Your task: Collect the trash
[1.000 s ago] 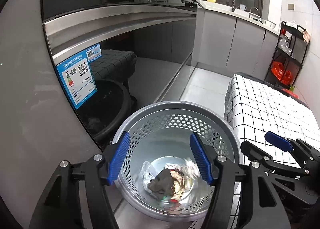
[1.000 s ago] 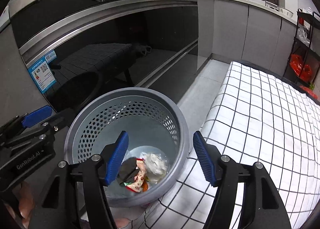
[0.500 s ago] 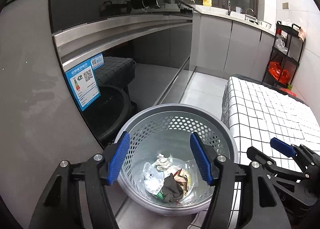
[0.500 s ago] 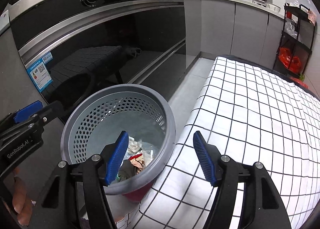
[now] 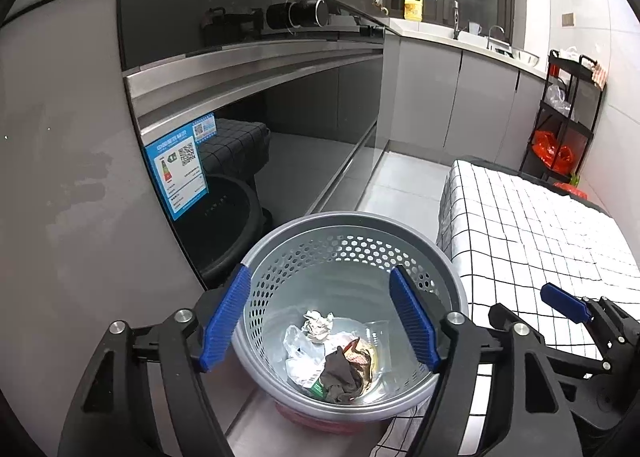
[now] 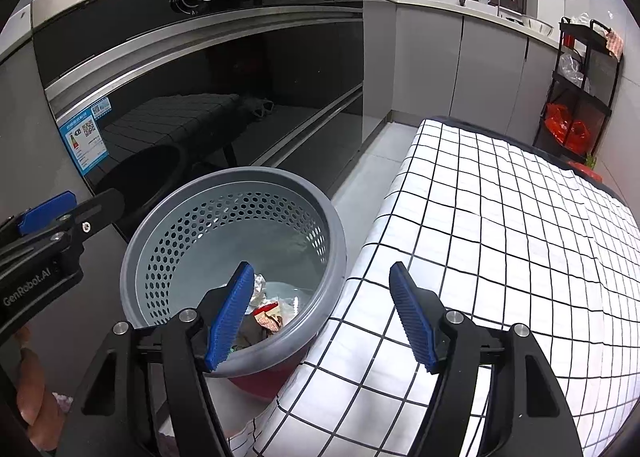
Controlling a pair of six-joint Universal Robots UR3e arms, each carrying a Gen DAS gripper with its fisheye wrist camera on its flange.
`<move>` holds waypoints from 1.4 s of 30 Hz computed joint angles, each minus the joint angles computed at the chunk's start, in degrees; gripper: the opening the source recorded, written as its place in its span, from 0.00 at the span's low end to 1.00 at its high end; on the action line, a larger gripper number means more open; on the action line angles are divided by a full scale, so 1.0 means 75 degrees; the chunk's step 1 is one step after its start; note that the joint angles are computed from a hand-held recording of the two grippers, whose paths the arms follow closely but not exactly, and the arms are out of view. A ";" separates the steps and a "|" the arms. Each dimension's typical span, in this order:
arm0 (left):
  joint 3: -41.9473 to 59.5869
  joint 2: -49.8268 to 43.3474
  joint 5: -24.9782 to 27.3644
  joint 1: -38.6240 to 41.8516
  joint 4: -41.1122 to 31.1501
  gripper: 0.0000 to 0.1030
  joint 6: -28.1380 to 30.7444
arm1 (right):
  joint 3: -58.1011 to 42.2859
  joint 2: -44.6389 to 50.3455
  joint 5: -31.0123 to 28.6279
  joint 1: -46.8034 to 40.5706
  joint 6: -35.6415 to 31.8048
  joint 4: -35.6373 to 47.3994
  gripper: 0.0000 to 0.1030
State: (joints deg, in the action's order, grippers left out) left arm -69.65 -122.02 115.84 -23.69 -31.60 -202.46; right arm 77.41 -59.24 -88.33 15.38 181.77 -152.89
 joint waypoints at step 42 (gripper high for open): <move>0.0328 -0.0121 0.0722 -0.0146 -0.0484 0.94 -0.0312 | 0.0264 -0.0196 -0.0532 0.0345 0.0397 -0.0121 0.71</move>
State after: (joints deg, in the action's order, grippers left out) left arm -67.19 -122.93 121.25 -24.79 -35.23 -204.80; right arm 79.39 -60.71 -92.33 17.97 184.75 -153.80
